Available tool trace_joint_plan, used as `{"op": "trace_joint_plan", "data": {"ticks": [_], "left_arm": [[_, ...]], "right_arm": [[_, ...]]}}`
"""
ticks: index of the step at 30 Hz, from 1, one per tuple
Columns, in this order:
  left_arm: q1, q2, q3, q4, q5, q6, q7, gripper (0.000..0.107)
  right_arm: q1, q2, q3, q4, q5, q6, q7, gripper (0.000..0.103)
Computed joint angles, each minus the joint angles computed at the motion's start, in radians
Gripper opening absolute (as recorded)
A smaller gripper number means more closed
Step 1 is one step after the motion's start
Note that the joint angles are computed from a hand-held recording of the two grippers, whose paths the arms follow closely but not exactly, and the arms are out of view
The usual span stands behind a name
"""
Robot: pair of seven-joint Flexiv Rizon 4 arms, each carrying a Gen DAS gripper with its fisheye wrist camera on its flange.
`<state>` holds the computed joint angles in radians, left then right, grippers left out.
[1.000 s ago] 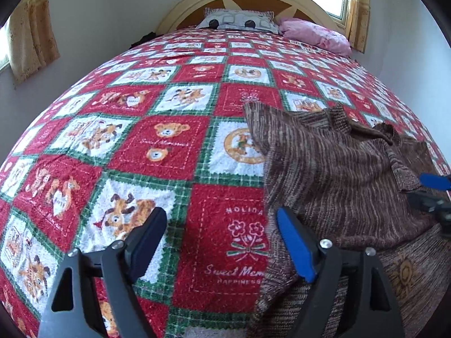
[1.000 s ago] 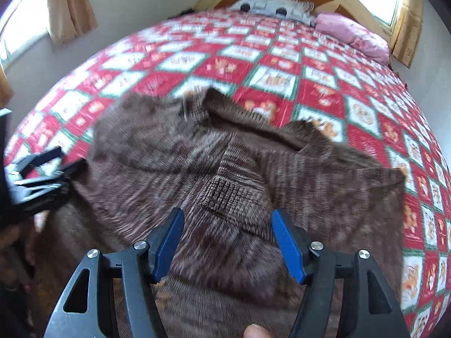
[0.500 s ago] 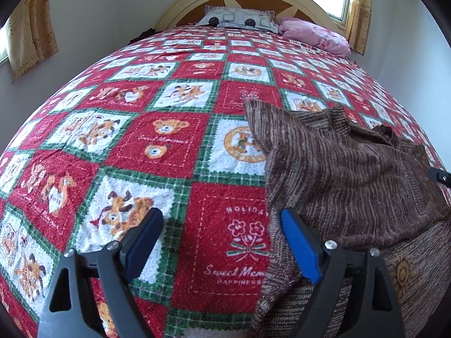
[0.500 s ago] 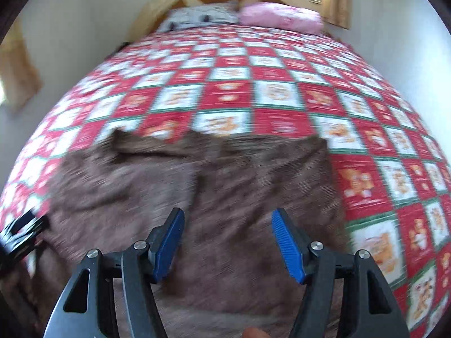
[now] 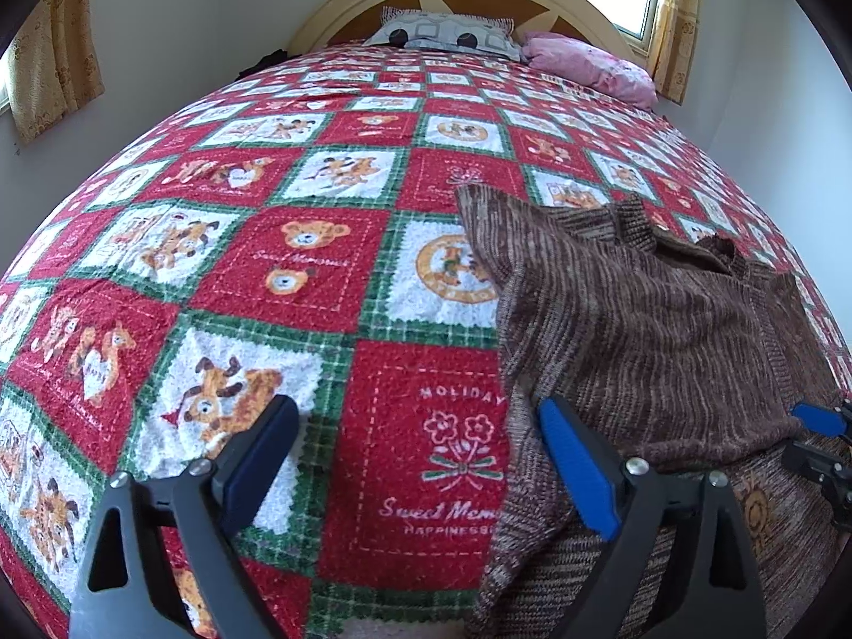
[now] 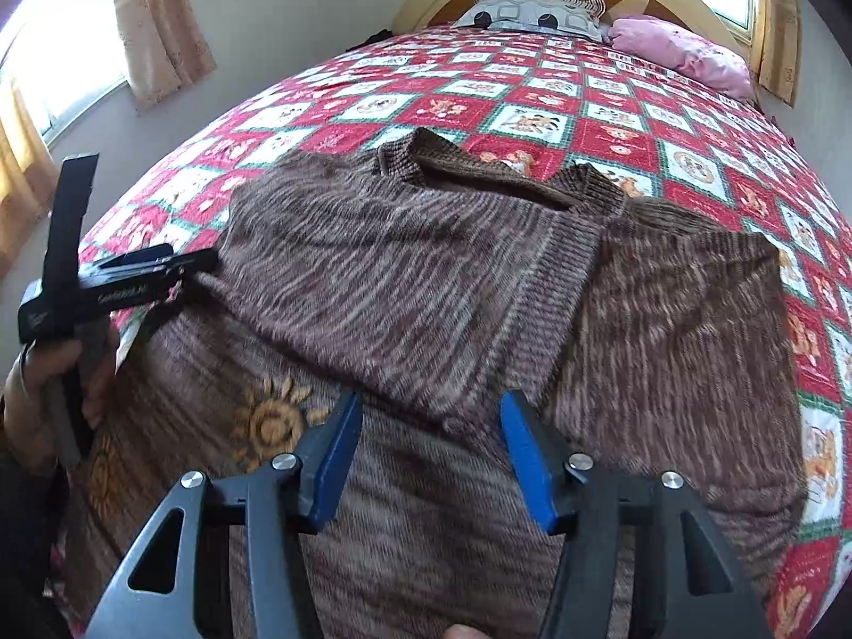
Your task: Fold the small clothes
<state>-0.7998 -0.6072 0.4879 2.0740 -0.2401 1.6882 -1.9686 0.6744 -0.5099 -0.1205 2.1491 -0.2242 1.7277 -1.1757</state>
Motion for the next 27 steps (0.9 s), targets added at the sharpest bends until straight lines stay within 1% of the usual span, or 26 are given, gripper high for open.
{"op": "trace_joint_plan", "data": {"ticks": [1, 3, 4, 5, 6, 7, 8, 9, 10, 11, 13, 14, 15, 16, 19, 20, 22, 23, 25, 27], "left_arm": [[0.007, 0.002, -0.008, -0.001, 0.003, -0.001, 0.004, 0.098], [0.014, 0.003, -0.013, -0.002, 0.006, -0.002, 0.005, 0.098], [0.017, 0.004, -0.017, -0.001, 0.007, 0.0, 0.005, 0.098], [0.017, 0.003, -0.017, -0.002, 0.007, 0.0, 0.004, 0.098], [0.016, 0.003, -0.016, -0.002, 0.007, 0.0, 0.003, 0.098], [-0.002, 0.0, 0.002, -0.003, 0.003, -0.005, -0.001, 0.098], [-0.048, -0.011, 0.049, -0.007, -0.002, -0.015, -0.019, 0.098], [-0.115, -0.03, 0.12, -0.013, -0.01, -0.031, -0.043, 0.098], [-0.155, -0.041, 0.162, -0.017, -0.007, -0.047, -0.056, 0.098], [-0.174, -0.045, 0.183, -0.025, 0.001, -0.073, -0.062, 0.099], [-0.204, -0.055, 0.218, -0.039, 0.025, -0.116, -0.087, 0.1], [-0.224, -0.063, 0.244, -0.045, 0.034, -0.134, -0.108, 0.103], [-0.233, -0.067, 0.258, -0.051, 0.043, -0.153, -0.125, 0.103], [-0.227, -0.063, 0.254, -0.051, 0.053, -0.154, -0.134, 0.103], [-0.241, -0.065, 0.277, -0.05, 0.084, -0.163, -0.184, 0.103], [-0.253, -0.067, 0.292, -0.049, 0.095, -0.167, -0.205, 0.103], [-0.272, -0.072, 0.318, -0.051, 0.116, -0.177, -0.243, 0.103], [-0.281, -0.073, 0.33, -0.049, 0.126, -0.181, -0.263, 0.103], [-0.258, -0.059, 0.312, -0.043, 0.144, -0.172, -0.282, 0.103], [-0.204, -0.035, 0.26, -0.033, 0.162, -0.15, -0.285, 0.103]], "right_arm": [[0.005, 0.007, -0.007, 0.008, -0.001, -0.003, -0.003, 0.056], [0.044, 0.025, -0.053, 0.037, -0.014, -0.006, 0.02, 0.056], [0.033, 0.026, -0.044, 0.035, 0.004, -0.014, 0.004, 0.056], [0.001, 0.027, -0.015, 0.037, 0.004, -0.017, 0.005, 0.056], [-0.004, 0.027, -0.015, 0.048, 0.009, 0.003, 0.006, 0.056], [0.019, 0.027, -0.039, 0.058, 0.017, 0.02, 0.009, 0.056], [0.06, 0.031, -0.081, 0.072, 0.031, 0.035, 0.01, 0.056], [0.098, 0.036, -0.118, 0.082, 0.049, 0.052, 0.008, 0.056], [0.123, 0.04, -0.141, 0.089, 0.069, 0.08, 0.0, 0.056], [0.13, 0.043, -0.143, 0.088, 0.086, 0.102, -0.013, 0.056], [0.108, 0.043, -0.111, 0.067, 0.105, 0.128, -0.035, 0.056], [0.097, 0.038, -0.093, 0.049, 0.111, 0.124, -0.042, 0.056], [0.085, 0.03, -0.078, 0.029, 0.114, 0.108, -0.05, 0.056], [0.094, 0.021, -0.082, 0.012, 0.119, 0.09, -0.055, 0.056], [0.181, -0.014, -0.17, -0.013, 0.131, 0.046, -0.056, 0.056], [0.195, -0.023, -0.184, -0.016, 0.131, 0.037, -0.05, 0.056], [0.185, -0.03, -0.174, -0.011, 0.128, 0.037, -0.041, 0.056], [0.162, -0.032, -0.15, -0.011, 0.123, 0.031, -0.038, 0.056], [0.169, -0.036, -0.158, 0.0, 0.117, 0.049, -0.042, 0.056], [0.173, -0.023, -0.165, 0.005, 0.102, 0.028, -0.059, 0.056]]}}
